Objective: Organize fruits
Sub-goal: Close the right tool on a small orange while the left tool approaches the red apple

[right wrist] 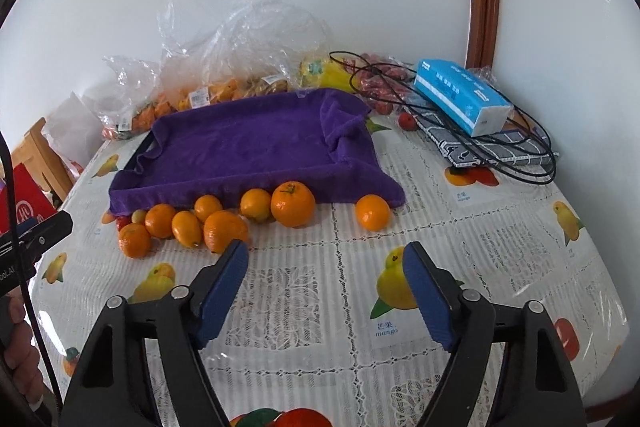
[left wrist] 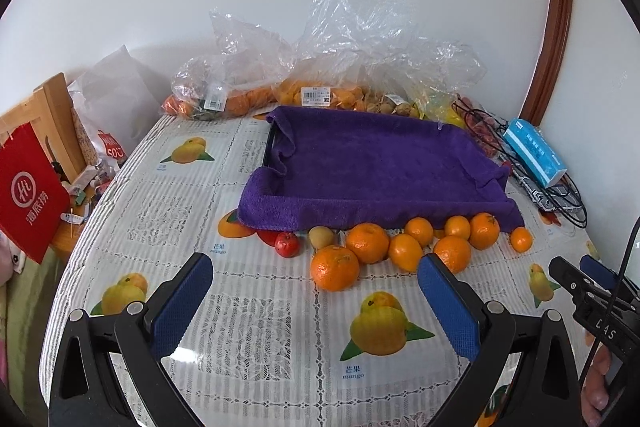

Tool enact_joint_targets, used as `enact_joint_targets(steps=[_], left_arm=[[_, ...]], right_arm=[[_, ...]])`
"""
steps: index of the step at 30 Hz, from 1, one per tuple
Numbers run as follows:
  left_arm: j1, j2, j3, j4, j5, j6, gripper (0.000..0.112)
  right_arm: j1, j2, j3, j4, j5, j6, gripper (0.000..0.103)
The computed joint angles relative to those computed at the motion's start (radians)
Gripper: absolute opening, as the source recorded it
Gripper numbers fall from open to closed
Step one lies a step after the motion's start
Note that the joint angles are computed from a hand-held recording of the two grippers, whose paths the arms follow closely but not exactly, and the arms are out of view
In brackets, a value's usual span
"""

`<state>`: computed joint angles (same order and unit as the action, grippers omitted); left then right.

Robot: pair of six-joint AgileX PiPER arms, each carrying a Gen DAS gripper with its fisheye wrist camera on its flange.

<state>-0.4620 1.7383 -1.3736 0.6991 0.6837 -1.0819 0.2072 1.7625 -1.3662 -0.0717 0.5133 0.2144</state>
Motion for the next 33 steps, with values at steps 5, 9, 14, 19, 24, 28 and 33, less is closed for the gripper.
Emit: enact_joint_targets(steps=[5,9,14,19,24,28,33], left_arm=[[0.037,0.06,-0.036,-0.045,-0.024,0.056,0.102],[0.065,0.091,-0.052,-0.085,-0.053,0.097,0.102],[0.092,0.113,-0.055,-0.089,-0.086,0.092,0.102],[0.12,0.146,-0.08,-0.131,-0.107,0.127,0.102],[0.144,0.17,-0.093,-0.195,-0.126,0.194,0.101],[0.162,0.184,-0.099,-0.237,-0.134,0.23,0.099],[0.188,0.199,-0.106,-0.28,-0.141,0.27,0.093]], right_arm=[[-0.047,0.108,-0.077,0.067,0.0,-0.062,0.06],[-0.062,0.19,-0.157,0.046,0.012,-0.066,0.055],[-0.087,0.283,-0.263,0.066,0.055,-0.098,0.047],[-0.1,0.351,-0.336,0.098,0.081,-0.14,0.046],[-0.099,0.414,-0.421,0.091,0.133,-0.15,0.036],[-0.092,0.413,-0.411,0.065,0.114,-0.132,0.034],[-0.093,0.362,-0.345,0.129,0.084,-0.182,0.033]])
